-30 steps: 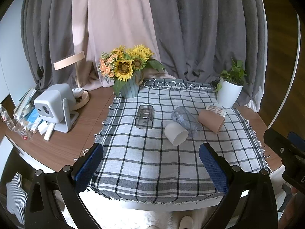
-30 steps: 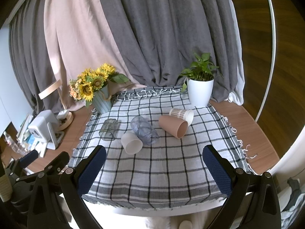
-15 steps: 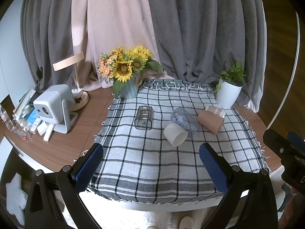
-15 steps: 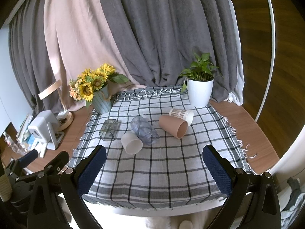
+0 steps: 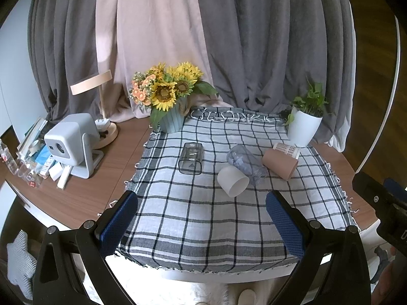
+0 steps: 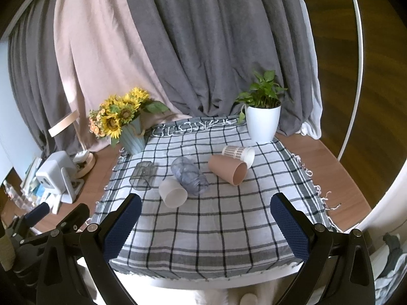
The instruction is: Flip cup upside down
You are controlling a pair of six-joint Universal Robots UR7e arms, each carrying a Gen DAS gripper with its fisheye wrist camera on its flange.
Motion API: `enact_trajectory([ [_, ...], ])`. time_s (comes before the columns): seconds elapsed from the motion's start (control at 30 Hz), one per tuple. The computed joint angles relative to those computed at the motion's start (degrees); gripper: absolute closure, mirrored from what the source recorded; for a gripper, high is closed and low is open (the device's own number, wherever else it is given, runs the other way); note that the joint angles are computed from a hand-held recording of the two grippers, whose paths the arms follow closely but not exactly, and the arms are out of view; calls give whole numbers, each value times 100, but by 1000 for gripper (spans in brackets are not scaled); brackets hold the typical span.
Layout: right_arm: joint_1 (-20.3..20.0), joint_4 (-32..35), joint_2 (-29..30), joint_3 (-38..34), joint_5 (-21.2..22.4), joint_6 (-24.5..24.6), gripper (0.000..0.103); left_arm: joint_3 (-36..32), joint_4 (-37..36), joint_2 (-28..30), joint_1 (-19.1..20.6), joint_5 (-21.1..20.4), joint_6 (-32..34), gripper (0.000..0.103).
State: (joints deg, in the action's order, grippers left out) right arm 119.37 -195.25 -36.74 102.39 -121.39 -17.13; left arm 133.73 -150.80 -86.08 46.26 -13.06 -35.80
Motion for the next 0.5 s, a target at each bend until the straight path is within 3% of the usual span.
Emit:
enact_trajectory([
  [0.5,-26,-59,20,-1,1,-43,1,12,-43,-5,-4,-7,34,0],
])
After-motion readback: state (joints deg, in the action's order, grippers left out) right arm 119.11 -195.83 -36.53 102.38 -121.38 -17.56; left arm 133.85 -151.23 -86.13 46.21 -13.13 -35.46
